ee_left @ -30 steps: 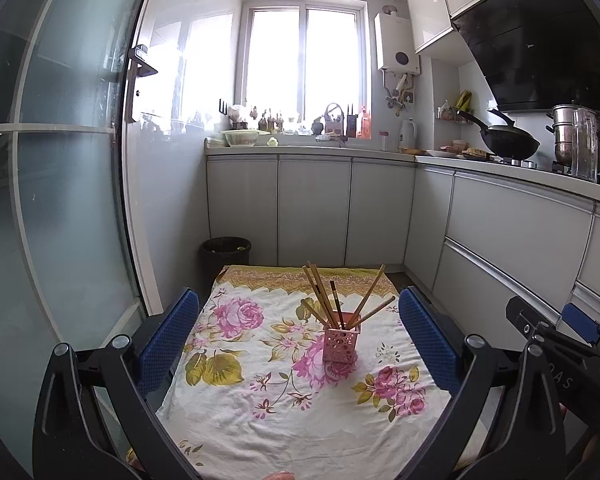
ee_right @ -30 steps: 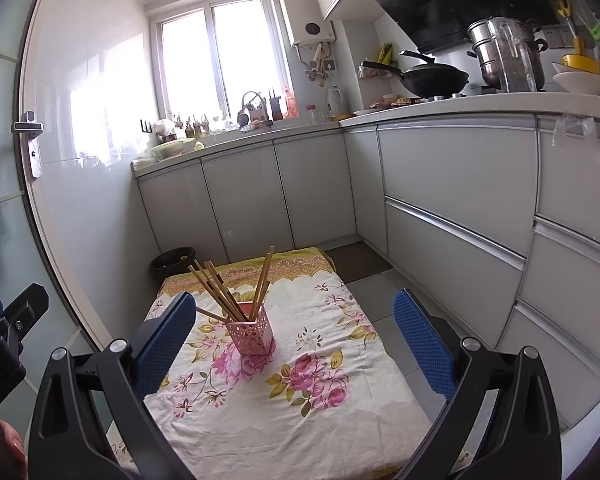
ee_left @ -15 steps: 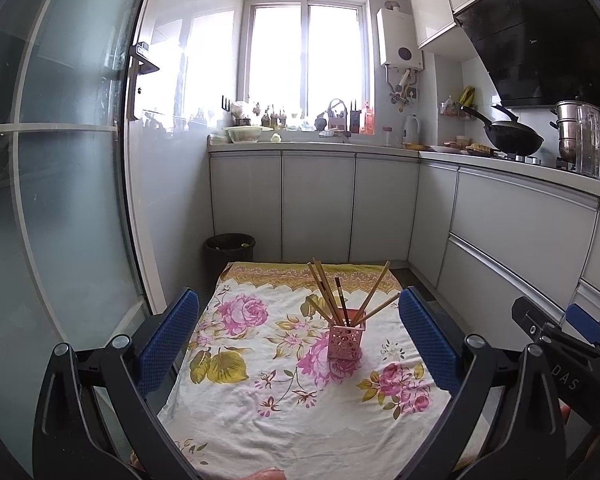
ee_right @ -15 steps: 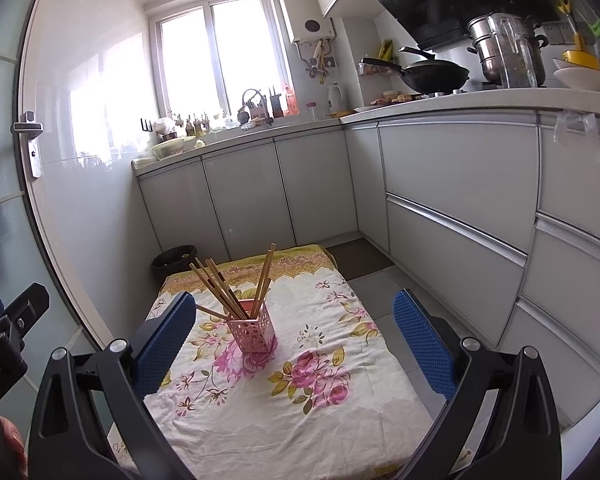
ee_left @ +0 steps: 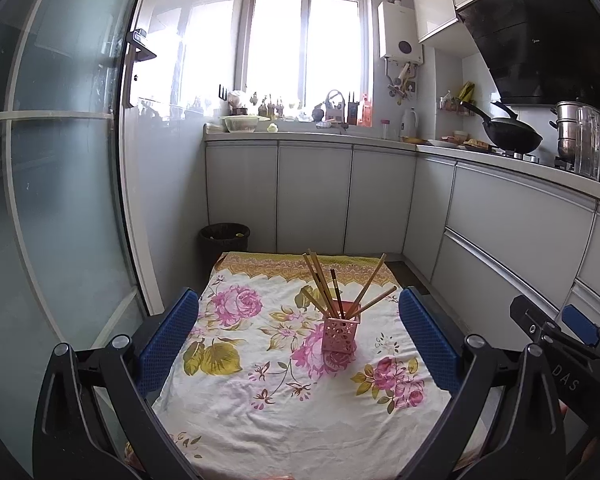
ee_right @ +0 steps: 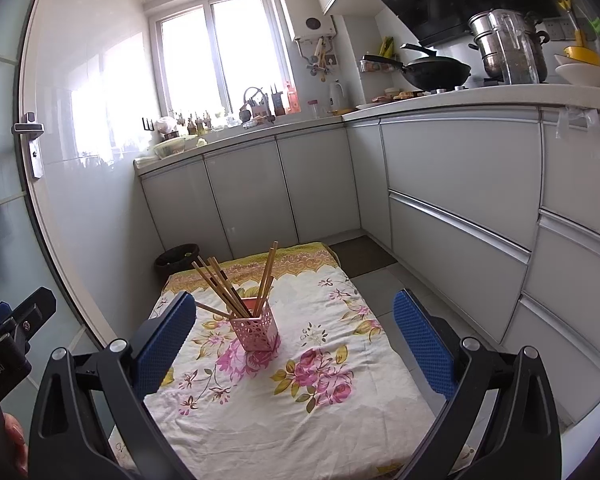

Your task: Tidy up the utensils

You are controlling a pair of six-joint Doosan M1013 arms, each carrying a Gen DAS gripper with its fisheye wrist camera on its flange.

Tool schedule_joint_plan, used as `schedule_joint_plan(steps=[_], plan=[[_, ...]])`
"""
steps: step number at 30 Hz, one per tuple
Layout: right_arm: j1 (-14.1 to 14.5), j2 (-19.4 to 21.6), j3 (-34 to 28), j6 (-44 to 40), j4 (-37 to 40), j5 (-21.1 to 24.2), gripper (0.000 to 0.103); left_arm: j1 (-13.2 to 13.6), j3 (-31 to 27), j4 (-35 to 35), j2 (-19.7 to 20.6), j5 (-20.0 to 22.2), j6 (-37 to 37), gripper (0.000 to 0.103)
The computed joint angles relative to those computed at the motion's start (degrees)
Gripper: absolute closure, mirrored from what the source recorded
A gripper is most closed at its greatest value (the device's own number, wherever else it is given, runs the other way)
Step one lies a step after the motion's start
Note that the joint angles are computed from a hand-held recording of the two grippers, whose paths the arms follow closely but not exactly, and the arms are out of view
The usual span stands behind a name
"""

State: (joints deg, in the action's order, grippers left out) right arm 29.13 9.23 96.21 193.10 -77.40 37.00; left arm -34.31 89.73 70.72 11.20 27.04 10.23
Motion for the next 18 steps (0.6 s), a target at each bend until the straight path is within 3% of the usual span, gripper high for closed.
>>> schedule_joint_plan(steps=[5, 11, 18], plan=[[0.0, 0.0, 0.0, 0.2, 0.0, -0.1, 0.007, 0.0, -0.2, -0.2, 0.1, 0.0, 0.3, 0.007], [-0.2, 0.0, 0.1, 0.3, -0.2, -0.5, 0.007, 0.5, -0.9, -5.4, 0.4, -0.9, 4.6, 0.007], [-0.2, 0.0, 0.1, 0.4, -0.2, -0.5, 0.007, -0.1, 0.6, 5.3, -0.1, -2.2, -3.8, 0.007]])
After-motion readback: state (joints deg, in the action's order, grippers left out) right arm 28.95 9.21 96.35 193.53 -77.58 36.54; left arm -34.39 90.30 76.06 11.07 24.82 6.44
